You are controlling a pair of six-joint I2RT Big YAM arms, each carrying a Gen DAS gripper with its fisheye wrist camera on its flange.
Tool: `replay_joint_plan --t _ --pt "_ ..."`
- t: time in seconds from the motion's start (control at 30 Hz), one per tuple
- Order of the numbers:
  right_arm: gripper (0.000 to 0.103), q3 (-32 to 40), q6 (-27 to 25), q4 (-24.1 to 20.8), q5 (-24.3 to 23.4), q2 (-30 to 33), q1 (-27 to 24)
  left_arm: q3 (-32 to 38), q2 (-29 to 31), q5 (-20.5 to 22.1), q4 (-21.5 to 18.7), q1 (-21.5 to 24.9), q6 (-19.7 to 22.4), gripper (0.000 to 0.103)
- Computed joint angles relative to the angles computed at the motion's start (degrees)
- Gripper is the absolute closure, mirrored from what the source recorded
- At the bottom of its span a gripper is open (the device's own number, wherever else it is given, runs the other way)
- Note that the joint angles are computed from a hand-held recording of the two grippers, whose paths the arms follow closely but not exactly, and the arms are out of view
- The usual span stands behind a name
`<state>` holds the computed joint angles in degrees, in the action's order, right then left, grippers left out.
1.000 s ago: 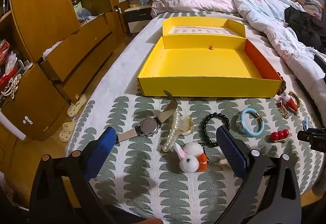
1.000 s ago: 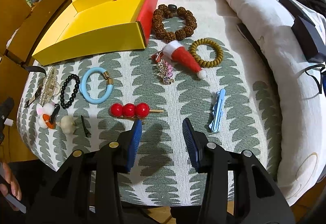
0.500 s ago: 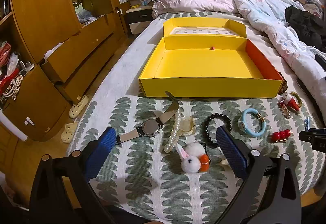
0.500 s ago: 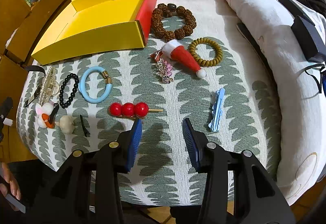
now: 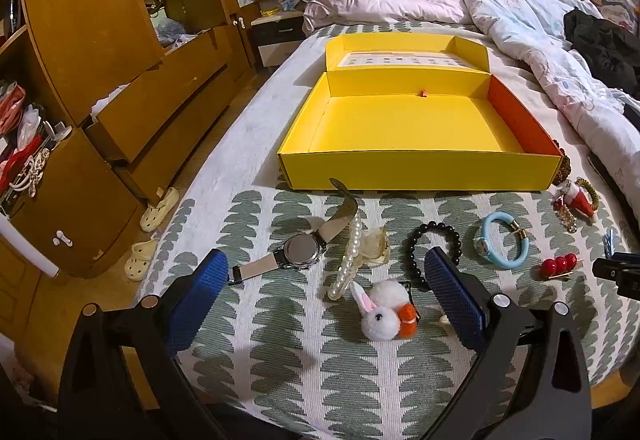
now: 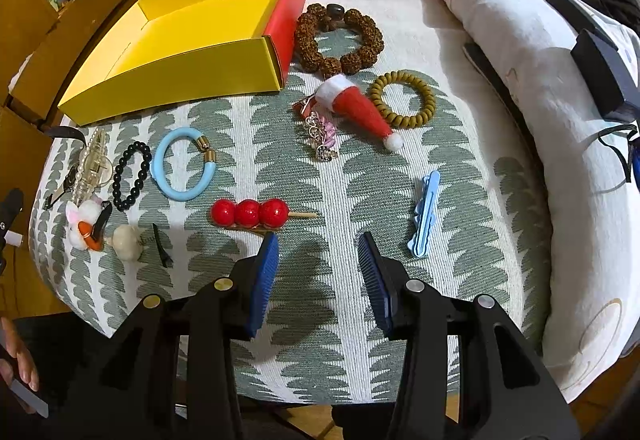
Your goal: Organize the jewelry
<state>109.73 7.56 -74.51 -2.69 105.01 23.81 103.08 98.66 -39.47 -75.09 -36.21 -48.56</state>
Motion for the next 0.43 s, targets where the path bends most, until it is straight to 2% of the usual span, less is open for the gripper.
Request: replay_joint_plan --t 0.43 --pt "0.058 0.36 -0.06 -0.43 0.17 0.18 0.03 -1.08 -0.63 1.34 1.01 0.49 0.67 0.006"
